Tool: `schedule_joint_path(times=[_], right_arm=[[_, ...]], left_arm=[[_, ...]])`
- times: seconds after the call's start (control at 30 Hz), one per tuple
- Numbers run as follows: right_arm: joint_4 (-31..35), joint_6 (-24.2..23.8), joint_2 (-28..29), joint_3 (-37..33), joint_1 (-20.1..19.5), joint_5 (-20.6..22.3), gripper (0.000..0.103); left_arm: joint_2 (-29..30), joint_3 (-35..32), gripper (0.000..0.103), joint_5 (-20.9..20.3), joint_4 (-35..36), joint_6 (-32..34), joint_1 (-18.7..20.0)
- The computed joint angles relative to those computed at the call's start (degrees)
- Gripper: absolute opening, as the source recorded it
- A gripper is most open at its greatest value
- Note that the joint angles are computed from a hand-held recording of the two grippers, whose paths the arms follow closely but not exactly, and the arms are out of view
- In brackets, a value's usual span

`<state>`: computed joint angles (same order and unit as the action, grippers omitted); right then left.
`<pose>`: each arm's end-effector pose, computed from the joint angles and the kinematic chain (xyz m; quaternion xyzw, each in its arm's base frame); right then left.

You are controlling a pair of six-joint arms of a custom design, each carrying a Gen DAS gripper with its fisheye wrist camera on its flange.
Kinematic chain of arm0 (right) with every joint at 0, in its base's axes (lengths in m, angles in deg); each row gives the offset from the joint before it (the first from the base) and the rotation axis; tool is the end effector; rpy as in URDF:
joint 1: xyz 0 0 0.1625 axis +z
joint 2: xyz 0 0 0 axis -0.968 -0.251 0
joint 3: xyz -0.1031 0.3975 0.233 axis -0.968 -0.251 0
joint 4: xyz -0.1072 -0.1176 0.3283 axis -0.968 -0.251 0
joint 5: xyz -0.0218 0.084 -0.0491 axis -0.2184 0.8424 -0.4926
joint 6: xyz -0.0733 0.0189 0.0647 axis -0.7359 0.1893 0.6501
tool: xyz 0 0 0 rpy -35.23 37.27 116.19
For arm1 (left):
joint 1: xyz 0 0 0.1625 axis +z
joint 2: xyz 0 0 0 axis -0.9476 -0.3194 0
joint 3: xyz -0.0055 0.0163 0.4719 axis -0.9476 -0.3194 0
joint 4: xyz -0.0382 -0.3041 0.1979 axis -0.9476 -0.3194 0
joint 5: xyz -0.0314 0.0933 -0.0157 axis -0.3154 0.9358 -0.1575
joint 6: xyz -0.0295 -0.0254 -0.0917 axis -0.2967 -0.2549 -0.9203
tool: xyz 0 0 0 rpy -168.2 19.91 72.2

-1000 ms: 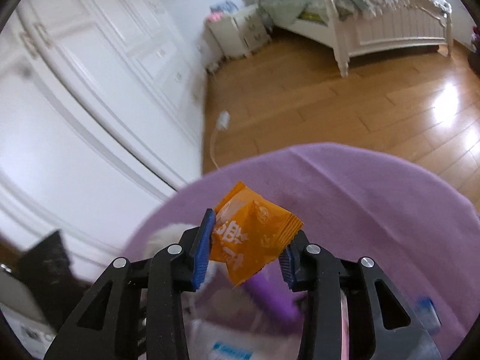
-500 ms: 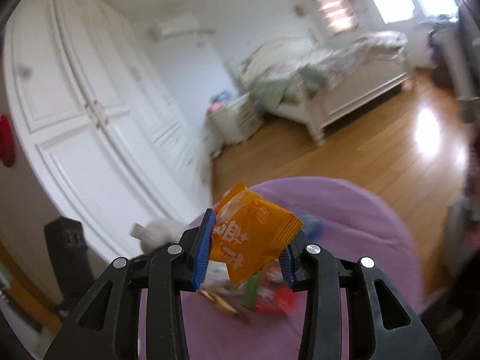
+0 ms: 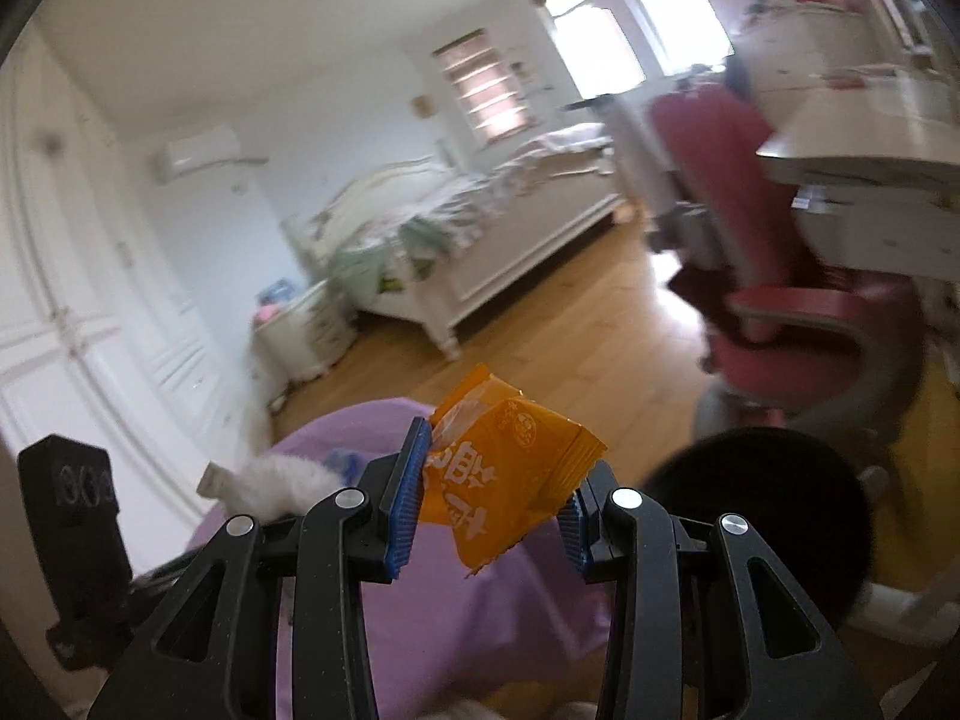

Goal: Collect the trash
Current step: 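Carry both items over the black bin and open both tools to drop them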

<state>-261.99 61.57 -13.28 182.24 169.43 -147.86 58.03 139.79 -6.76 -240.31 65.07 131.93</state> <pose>0.1599 -0.6171 0.2235 0.1038 -0.8421 0.5142 0.1252 -0.2299 -0.7291 0.0993 0.3012 0.9018 -0.3004 0.0758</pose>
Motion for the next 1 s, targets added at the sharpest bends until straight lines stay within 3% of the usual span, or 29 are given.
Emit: schedule_joint_path(times=[0.17, 0.37, 0.9, 1.0], right_arm=[[-4.24, 1.01, -2.21, 3.59, -4.09, 0.00, 0.039], [-4.82, 3.27, -3.44, 5.09, -8.24, 0.23, 0.039], [-2.10, 6.76, -2.53, 3.48, -11.07, -1.84, 0.039], [-1.88, 7.33, -2.26, 3.12, -10.91, -3.10, 0.044]], left_arm=[[3.91, -4.39, 0.042, -1.18, 5.01, 0.19, -0.72], [7.37, -8.26, 0.042, -1.34, 9.92, 1.35, -1.31], [14.30, -18.19, 0.042, -0.31, 20.01, 2.64, -1.52], [15.54, -20.50, 0.049, 0.52, 21.78, 3.40, -1.86]])
